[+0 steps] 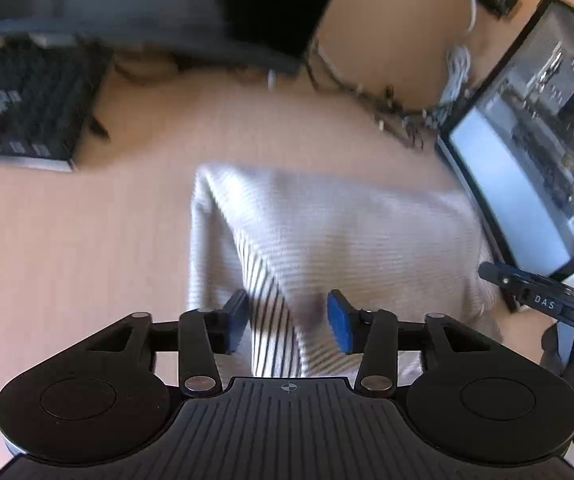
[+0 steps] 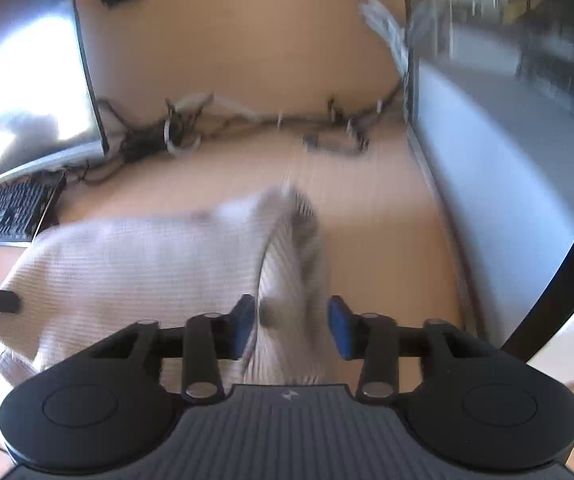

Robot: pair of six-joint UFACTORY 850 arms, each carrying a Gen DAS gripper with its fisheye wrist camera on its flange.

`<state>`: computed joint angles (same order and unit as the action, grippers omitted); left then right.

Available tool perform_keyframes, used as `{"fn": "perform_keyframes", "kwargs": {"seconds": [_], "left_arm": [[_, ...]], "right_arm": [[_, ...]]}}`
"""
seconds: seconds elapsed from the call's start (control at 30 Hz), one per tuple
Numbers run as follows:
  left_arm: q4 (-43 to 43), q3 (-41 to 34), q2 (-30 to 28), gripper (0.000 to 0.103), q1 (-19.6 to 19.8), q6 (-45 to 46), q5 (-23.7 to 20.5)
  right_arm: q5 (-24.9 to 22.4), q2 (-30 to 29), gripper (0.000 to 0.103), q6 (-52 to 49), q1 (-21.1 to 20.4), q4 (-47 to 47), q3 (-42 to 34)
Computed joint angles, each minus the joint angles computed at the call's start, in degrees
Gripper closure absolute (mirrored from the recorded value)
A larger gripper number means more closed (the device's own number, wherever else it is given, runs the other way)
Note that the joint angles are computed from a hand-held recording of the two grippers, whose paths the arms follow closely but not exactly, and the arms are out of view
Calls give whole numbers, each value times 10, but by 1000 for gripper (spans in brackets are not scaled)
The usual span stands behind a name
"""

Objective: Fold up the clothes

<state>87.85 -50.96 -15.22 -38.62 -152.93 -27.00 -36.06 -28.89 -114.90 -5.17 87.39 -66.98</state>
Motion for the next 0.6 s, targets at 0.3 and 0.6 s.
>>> {"fn": "perform_keyframes", "kwargs": {"seconds": [0.3,0.6], "left_arm": [[163,-52,-54,19,9,-158,58],[222,-99,-116,1,41,-171,110]], "right_arm": [[-123,-18,22,-18,2,15,-25],[-60,-41,15,-47,18,-27,-10]]}}
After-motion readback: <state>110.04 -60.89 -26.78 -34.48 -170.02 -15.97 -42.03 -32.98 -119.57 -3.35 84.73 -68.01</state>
